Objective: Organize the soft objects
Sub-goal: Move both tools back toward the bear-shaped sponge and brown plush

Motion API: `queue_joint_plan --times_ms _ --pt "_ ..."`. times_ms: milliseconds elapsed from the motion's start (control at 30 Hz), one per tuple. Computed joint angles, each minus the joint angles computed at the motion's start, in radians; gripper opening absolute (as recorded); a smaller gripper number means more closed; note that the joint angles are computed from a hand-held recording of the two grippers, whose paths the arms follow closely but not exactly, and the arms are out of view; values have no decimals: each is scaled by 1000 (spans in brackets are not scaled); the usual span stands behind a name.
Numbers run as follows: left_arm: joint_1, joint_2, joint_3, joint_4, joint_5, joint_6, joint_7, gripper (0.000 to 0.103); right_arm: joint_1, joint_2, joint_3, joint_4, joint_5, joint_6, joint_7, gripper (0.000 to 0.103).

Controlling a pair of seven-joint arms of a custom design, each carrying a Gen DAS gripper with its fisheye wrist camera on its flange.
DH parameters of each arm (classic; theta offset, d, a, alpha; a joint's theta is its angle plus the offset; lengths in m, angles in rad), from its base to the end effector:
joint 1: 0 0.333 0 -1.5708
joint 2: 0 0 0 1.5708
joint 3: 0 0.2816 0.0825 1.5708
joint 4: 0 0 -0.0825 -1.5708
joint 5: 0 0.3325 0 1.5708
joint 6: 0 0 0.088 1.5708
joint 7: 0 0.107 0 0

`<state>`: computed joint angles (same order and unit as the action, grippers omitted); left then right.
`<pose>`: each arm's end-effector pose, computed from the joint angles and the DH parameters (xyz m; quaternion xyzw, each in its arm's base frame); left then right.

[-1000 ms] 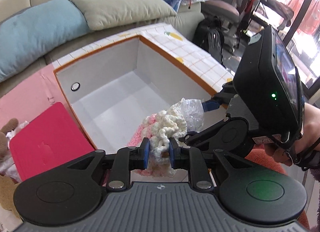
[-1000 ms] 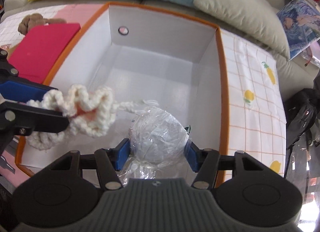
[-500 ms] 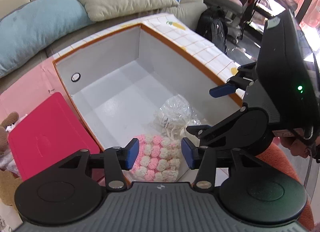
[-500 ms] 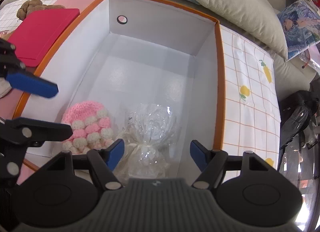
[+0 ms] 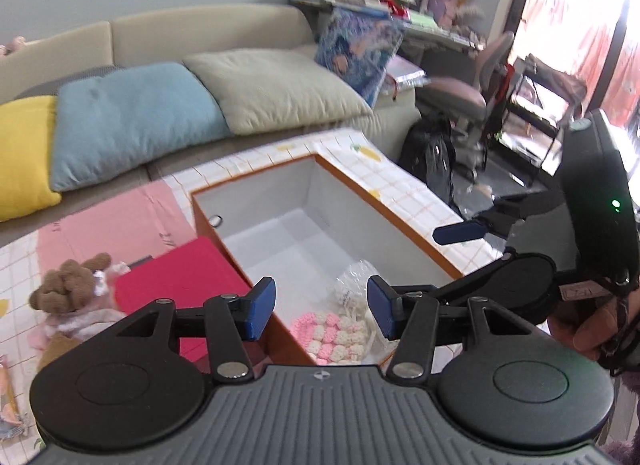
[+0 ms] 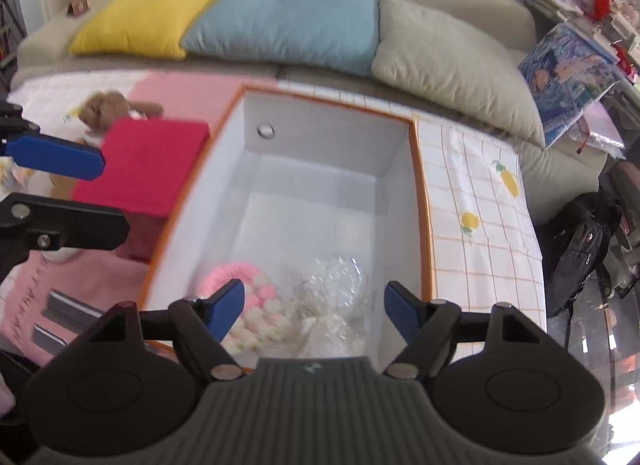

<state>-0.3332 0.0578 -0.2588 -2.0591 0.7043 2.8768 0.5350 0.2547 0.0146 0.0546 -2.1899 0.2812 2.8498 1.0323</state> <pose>0.4420 -0.3387 0.4803 -0.5923 0.6968 -0.3565 0.1911 0.5159 0.1492 0.4487 -0.8378 0.4393 -0.1954 0.2587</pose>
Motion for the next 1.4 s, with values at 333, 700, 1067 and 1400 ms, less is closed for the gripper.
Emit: queue_joint_plan --times_ms 333,700,1067,1400 --pt "67 -294 -51 -258 400 -123 -521 62 190 -117 42 -136 718 217 -406 84" --pt "60 -487 1 -575 123 -137 -507 62 271 -12 129 -123 697 275 -348 85" --pt "145 -578 -8 -684 75 -150 -482 62 277 147 214 26 639 263 -516 85" --pt "210 -527 18 -695 98 -144 -437 61 468 440 3 324 146 200 -257 84"
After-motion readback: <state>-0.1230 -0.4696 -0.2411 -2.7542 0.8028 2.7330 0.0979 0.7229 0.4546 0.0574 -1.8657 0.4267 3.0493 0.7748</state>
